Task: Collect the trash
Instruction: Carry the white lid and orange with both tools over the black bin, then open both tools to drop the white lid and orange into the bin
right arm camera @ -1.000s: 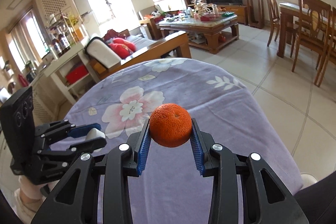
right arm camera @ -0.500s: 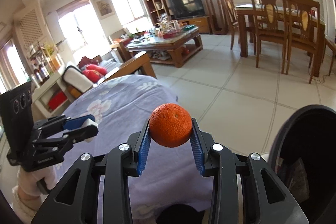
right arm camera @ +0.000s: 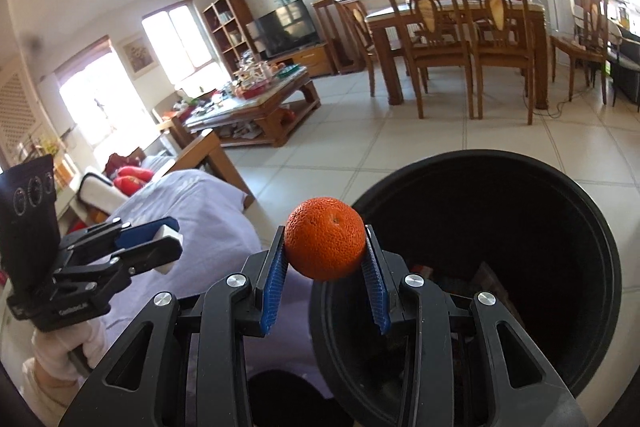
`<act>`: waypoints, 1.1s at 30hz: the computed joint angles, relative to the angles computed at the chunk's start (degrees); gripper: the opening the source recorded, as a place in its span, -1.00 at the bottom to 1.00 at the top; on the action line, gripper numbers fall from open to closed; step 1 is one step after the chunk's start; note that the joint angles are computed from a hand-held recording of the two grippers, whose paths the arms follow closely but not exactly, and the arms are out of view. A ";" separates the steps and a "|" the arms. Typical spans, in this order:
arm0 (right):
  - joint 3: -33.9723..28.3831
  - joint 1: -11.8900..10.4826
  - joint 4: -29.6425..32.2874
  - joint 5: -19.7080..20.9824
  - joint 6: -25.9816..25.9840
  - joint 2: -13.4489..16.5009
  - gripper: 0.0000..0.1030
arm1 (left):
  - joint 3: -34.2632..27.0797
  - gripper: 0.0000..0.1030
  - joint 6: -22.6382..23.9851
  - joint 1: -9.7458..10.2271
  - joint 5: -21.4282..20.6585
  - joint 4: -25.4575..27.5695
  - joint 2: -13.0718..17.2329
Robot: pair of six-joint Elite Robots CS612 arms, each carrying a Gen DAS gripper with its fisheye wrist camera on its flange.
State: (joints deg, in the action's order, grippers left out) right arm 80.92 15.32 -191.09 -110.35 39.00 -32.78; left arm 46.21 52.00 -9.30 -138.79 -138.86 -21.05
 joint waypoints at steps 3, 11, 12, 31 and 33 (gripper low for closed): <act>3.55 -0.54 -2.10 -0.82 1.74 -1.02 -0.30 | 1.56 -0.31 2.56 -1.12 -0.48 1.70 -0.87; 9.58 -1.43 -5.13 -1.70 5.32 -2.21 -0.29 | 3.72 -0.31 7.98 -3.23 -0.49 5.80 -1.68; 10.20 -1.57 -5.40 -1.61 5.63 -2.27 -0.29 | 4.13 -0.31 8.47 -3.55 -0.29 5.82 -1.73; 12.25 -2.50 -4.21 -2.50 8.44 -1.64 -0.29 | 6.79 -0.31 10.83 -6.46 5.60 2.15 -1.51; 12.09 -2.69 -3.81 -2.41 8.31 -1.49 -0.29 | 7.23 -0.31 11.04 -6.56 6.02 1.48 -1.63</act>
